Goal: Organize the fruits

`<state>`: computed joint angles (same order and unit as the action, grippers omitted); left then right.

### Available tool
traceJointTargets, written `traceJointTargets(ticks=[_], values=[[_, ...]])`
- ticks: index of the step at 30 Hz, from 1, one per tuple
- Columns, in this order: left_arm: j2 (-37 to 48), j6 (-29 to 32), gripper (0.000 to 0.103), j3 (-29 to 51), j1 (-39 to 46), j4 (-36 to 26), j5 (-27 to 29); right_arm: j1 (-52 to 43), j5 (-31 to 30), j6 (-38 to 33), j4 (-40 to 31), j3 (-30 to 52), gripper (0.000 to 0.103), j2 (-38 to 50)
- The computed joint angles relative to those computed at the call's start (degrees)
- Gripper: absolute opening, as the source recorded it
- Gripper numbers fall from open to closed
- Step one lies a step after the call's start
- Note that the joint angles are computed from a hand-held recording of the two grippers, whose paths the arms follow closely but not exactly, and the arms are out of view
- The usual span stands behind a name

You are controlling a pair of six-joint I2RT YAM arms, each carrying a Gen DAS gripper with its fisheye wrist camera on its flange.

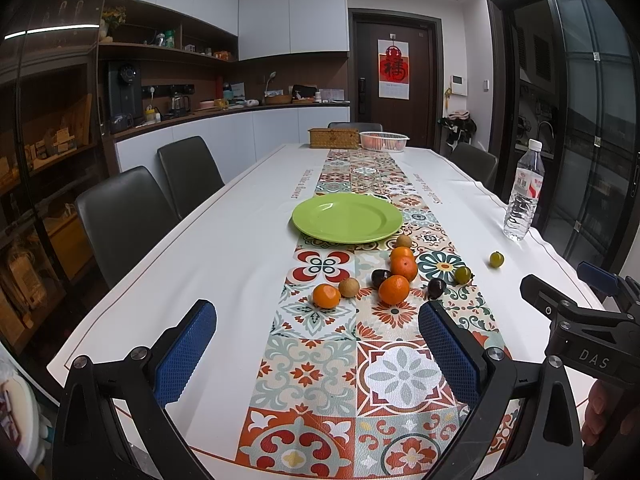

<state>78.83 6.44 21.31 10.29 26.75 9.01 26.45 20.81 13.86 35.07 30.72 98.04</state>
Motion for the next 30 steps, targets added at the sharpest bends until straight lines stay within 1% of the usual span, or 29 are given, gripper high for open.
traceJointTargets(ticks=[9, 12, 15, 16, 18, 21, 23, 28, 30], values=[[0.2, 0.0, 0.103, -0.2, 0.1, 0.6, 0.1, 0.1, 0.2, 0.0, -0.2, 0.0, 0.102, -0.2], [-2.4, 0.1, 0.103, 0.1, 0.2, -2.3, 0.1, -0.1, 0.0, -0.2, 0.3, -0.1, 0.102, 0.0], [-3.1, 0.1, 0.103, 0.5, 0.5, -3.4, 0.4, -0.2, -0.1, -0.3, 0.8, -0.1, 0.102, 0.4], [-3.1, 0.1, 0.103, 0.4, 0.5, -3.4, 0.4, 0.1, 0.2, -0.1, -0.2, 0.1, 0.102, -0.3], [-2.7, 0.1, 0.103, 0.1, 0.4, -2.5, 0.3, 0.1, 0.1, -0.2, 0.0, 0.1, 0.102, 0.0], [-2.8, 0.0, 0.103, 0.4, 0.6, -2.9, 0.1, 0.3, 0.3, -0.1, -0.2, 0.2, 0.102, -0.1], [-2.5, -0.1, 0.103, 0.8, 0.8, -3.3, 0.4, 0.6, 0.3, -0.1, -1.7, 0.6, 0.102, -1.1], [0.0, -0.1, 0.103, 1.3, 1.7, -1.6, 0.8, 0.7, -1.0, -1.6, -1.5, 1.8, 0.102, 0.1], [1.7, 0.1, 0.103, 1.9, 1.8, -1.0, 0.7, 0.2, -2.1, -2.8, 0.0, 2.5, 0.102, 2.0]])
